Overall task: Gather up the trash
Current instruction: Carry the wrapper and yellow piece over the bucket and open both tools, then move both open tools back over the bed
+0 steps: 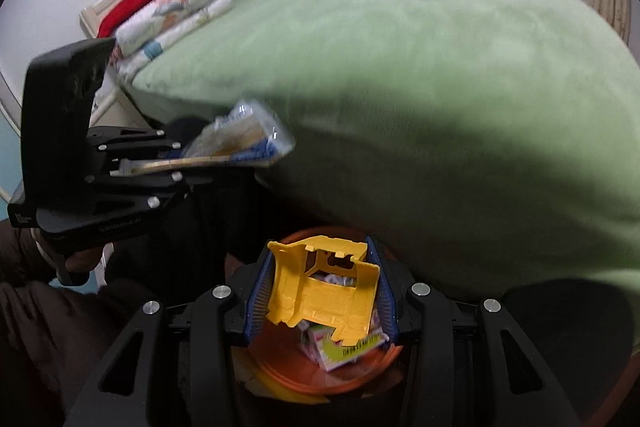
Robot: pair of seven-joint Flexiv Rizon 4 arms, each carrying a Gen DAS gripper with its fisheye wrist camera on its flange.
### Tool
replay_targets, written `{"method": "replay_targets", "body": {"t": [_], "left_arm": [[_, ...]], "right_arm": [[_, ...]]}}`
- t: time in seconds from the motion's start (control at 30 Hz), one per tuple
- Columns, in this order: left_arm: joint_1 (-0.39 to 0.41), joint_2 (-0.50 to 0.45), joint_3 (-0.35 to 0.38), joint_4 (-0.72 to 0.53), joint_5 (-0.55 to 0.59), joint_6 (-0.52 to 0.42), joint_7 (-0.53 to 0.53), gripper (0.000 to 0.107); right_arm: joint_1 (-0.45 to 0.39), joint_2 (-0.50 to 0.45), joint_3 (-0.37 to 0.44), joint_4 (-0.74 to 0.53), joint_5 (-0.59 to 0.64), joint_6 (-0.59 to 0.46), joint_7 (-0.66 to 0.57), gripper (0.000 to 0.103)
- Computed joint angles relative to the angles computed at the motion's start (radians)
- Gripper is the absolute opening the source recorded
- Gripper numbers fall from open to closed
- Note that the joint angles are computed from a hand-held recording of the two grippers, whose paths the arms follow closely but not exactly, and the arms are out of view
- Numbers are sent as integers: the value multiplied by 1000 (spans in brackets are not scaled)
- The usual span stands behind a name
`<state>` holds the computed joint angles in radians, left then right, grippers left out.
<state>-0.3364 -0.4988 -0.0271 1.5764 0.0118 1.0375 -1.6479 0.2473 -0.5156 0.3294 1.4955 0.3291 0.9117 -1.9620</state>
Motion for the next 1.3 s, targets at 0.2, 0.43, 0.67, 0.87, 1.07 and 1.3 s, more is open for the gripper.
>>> {"method": "replay_targets", "body": {"t": [0.2, 0.43, 0.67, 0.87, 1.07, 1.3], "left_arm": [[39, -69, -51, -8, -90, -89, 60, 14], [59, -137, -68, -67, -162, -217, 108, 14], [27, -174, -29, -143, -121, -291, 87, 74], [35, -171, -28, -142, -117, -291, 67, 74], [36, -124, -21, -84, -110, -232, 34, 74], [34, -60, 2, -59, -64, -31, -7, 74]], "right_arm": [[17, -41, -18, -5, -28, -54, 52, 44], [35, -92, -28, -35, -76, -129, 94, 45], [47, -131, -32, -81, -106, -173, 113, 63], [32, -108, -38, -61, -101, -146, 117, 63], [10, -85, -25, -68, -76, -119, 106, 63], [-13, -87, 10, -190, 1, -25, 11, 65]]}}
